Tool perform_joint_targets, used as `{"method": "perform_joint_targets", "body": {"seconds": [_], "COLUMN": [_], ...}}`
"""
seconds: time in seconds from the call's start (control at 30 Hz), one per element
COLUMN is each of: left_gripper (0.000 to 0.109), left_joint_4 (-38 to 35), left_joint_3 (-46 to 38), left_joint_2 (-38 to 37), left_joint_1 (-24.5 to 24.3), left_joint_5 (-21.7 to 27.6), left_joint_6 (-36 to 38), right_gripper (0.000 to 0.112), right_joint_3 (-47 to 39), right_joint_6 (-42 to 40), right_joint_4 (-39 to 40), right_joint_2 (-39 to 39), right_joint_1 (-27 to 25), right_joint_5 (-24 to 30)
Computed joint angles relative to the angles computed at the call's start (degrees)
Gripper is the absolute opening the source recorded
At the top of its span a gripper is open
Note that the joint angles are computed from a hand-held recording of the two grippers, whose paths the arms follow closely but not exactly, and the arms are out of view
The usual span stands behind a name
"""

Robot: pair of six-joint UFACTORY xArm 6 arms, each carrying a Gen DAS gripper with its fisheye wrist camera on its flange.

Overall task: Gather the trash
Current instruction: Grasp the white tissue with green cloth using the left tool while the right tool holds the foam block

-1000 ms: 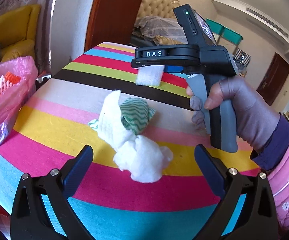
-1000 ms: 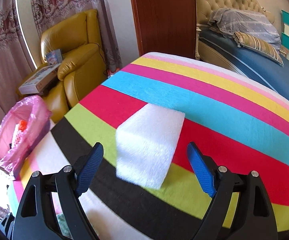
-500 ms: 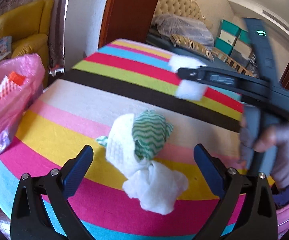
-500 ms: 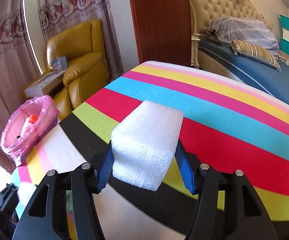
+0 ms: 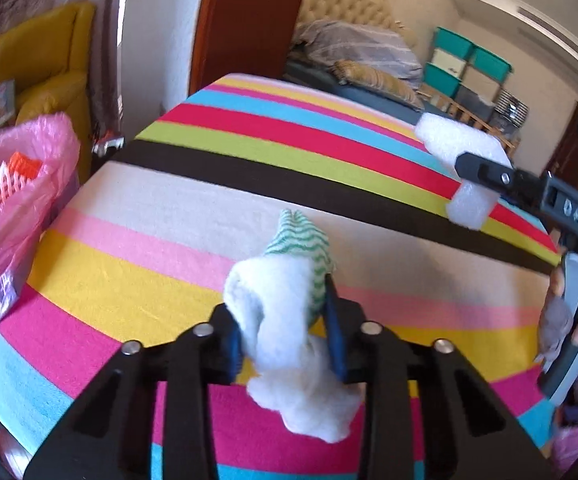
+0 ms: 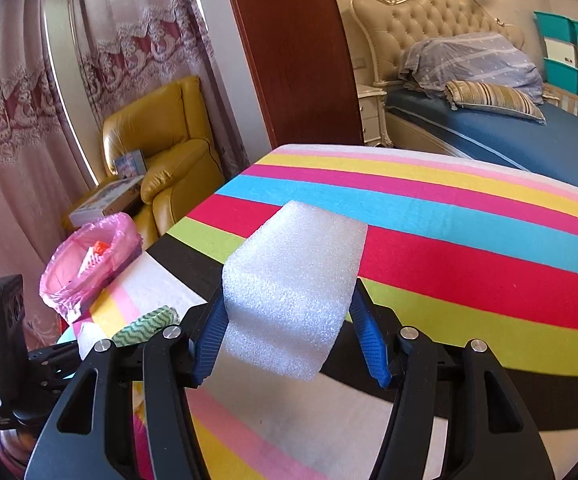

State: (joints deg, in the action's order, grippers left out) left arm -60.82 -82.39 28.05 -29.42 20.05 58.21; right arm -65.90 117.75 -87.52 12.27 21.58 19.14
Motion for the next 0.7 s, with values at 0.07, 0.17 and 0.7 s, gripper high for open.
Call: {"method": "perform_joint_targets", "body": {"seconds": [0.07, 0.17, 0.7], "left_gripper": [0.026, 0.025, 0.024], "left_joint_4": [-4.3, -9.1, -19.6], "left_joint_3": [0.2, 0.4, 3.6], "left_joint_2": [-0.5, -1.2, -6.4], "left_joint_1": [0.9, 2.2, 3.8], "left_joint_5": [2.7, 6.6, 10.4], "left_joint_6": [4.7, 9.8, 21.1], "right_gripper": [0.057, 0.057, 0.057], "right_joint_3": [0.9, 1.8, 2.2], "right_joint_6": [1.4, 3.0, 5.3], "right_joint_4": [-1.2, -2.5, -4.2], "right_joint_2": [-0.9, -1.7, -1.4], "right_joint_1": [0.6, 1.7, 3.5], "right_joint_5": [0.6, 1.7, 1.4]}}
